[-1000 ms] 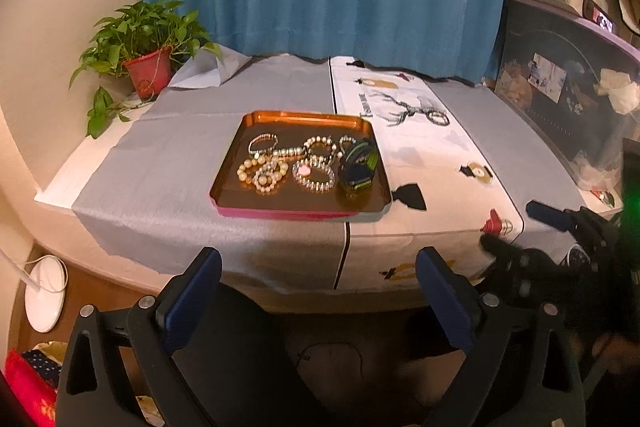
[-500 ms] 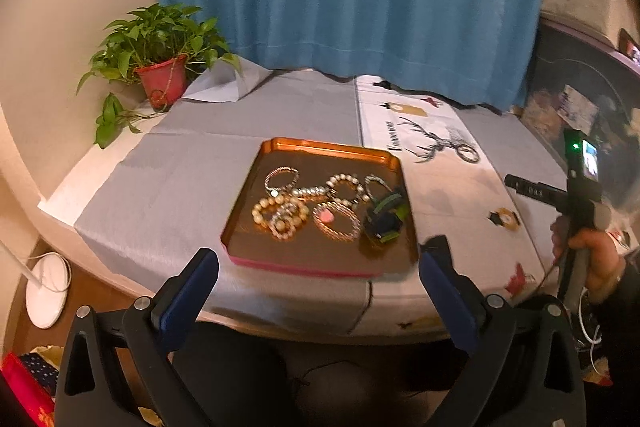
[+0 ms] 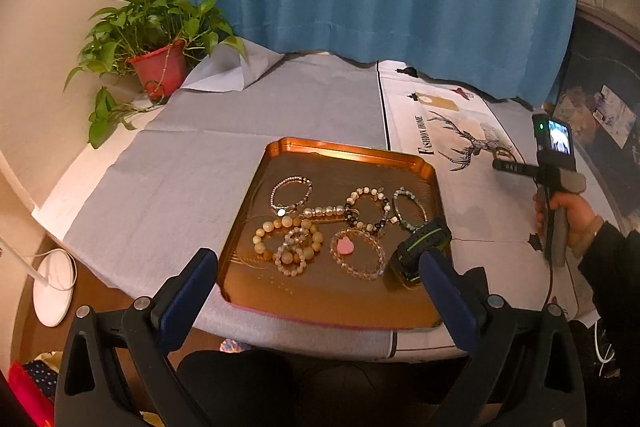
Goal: Organize jewelry
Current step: 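Move the open right tool over the silver bangle on the runner, then grasp the silver bangle with the right tool while the left tool grasps the red-and-green beaded bracelet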
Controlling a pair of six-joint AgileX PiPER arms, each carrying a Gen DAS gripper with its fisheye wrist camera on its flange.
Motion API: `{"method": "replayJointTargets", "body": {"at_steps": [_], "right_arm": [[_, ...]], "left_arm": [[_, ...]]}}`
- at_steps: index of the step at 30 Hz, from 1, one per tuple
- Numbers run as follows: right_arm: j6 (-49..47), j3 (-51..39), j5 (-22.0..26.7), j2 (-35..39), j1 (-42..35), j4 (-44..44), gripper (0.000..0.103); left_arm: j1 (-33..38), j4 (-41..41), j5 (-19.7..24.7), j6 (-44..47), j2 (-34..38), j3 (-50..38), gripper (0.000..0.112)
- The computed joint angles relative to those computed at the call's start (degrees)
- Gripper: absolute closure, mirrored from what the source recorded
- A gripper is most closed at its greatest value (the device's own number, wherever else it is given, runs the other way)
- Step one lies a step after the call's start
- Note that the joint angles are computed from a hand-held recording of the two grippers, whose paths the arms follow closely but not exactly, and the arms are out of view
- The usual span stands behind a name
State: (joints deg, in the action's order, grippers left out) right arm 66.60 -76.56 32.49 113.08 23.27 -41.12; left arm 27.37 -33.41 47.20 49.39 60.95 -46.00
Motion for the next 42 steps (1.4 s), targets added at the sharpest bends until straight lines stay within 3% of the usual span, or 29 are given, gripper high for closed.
{"method": "replayJointTargets", "body": {"at_steps": [1,2,3,8,13,18,21,25,30,33,38,42], "right_arm": [[-1.28,-0.54,-0.65,0.28,-0.6,0.77,0.012],[-1.5,-0.5,-1.39,0.34,-0.89,0.56,0.02],[-0.62,-0.39,-1.8,0.22,-0.81,-0.88,0.043],[6.59,2.62,-3.78,-2.65,0.74,-10.53,0.043],[18.47,13.21,-6.29,-13.39,0.89,-20.47,0.043],[14.03,26.2,-3.63,-23.51,-1.65,-14.78,0.042],[11.6,33.03,-4.28,-26.7,-4.83,-12.05,0.042],[10.5,38.63,-4.22,-29.78,-7.69,-12.8,0.042],[7.79,41.43,-8.24,-31.7,-11.71,-12.94,0.039],[5.79,41.86,-9.19,-31.97,-12.45,-11.54,0.028],[10.22,44.0,-12.93,-32.55,-14.16,-15.08,0.022],[13.32,44.48,-13.75,-32.19,-14.47,-18.9,0.017]], "left_arm": [[-0.8,0.51,-0.57,-0.66,0.31,0.11,0.012],[-1.55,1.03,-1.02,-1.35,0.51,0.23,0.012],[-2.06,1.43,-1.29,-1.81,0.72,0.27,0.012],[-5.13,4.15,-2.43,-5.08,0.28,0.37,0.012],[-11.85,8.06,-2.87,-12.16,-0.38,-2.34,0.012],[-27.47,17.04,-5.48,-25.86,1.19,-7.33,0.012],[-38.65,21.51,-6.49,-33.93,5.8,-11.54,0.012],[-51.1,24.13,-5.59,-41.66,17.53,-21.4,0.012],[-58.78,28.16,-5.91,-48.98,36.31,-36.45,0.012],[-58.41,25.93,-1.06,-50.28,47.53,-47.7,0.012],[-57.19,23.35,5.67,-51.64,62.38,-63.49,0.012],[-59.04,27.75,11.92,-53.23,71.66,-76.0,0.012]]}}
